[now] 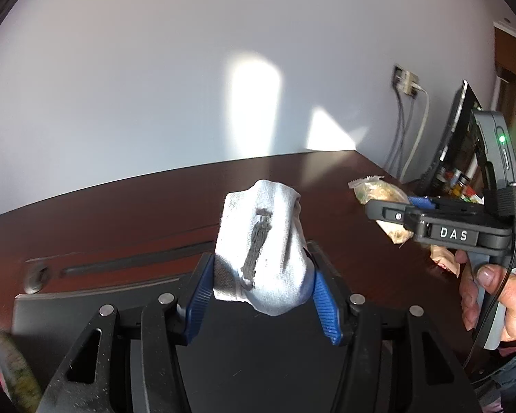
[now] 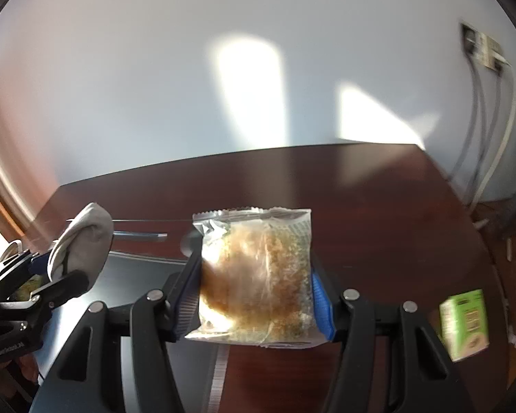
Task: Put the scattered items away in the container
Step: 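Carry mask and snack bag to the tin and release both inside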
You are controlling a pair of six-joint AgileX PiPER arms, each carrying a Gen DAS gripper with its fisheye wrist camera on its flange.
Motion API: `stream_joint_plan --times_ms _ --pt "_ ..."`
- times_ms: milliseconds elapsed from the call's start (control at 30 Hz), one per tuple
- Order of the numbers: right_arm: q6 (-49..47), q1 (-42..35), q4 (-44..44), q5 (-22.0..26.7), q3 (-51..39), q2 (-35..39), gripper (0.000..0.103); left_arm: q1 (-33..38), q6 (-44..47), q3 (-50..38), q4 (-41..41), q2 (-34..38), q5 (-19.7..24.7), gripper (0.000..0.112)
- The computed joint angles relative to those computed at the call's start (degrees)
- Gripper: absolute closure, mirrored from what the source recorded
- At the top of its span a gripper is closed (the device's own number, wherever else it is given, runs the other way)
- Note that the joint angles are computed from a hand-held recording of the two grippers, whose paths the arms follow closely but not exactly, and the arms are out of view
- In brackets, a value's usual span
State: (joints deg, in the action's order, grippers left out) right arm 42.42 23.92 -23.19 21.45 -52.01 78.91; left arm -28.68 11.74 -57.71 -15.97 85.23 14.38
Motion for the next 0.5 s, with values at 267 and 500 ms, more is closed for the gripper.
stream_joint_plan --times_ms 267,500 --pt "9.02 11.04 -4.93 -0.95 -6.44 5.93 0.046 12.86 18.74 9.30 -16.49 -13.31 4.04 0.056" --pt "9.54 18.70 -6.00 0.74 -16.38 12.76 0.046 34.59 39.31 13.86 -33.10 -23.49 15.45 0.056"
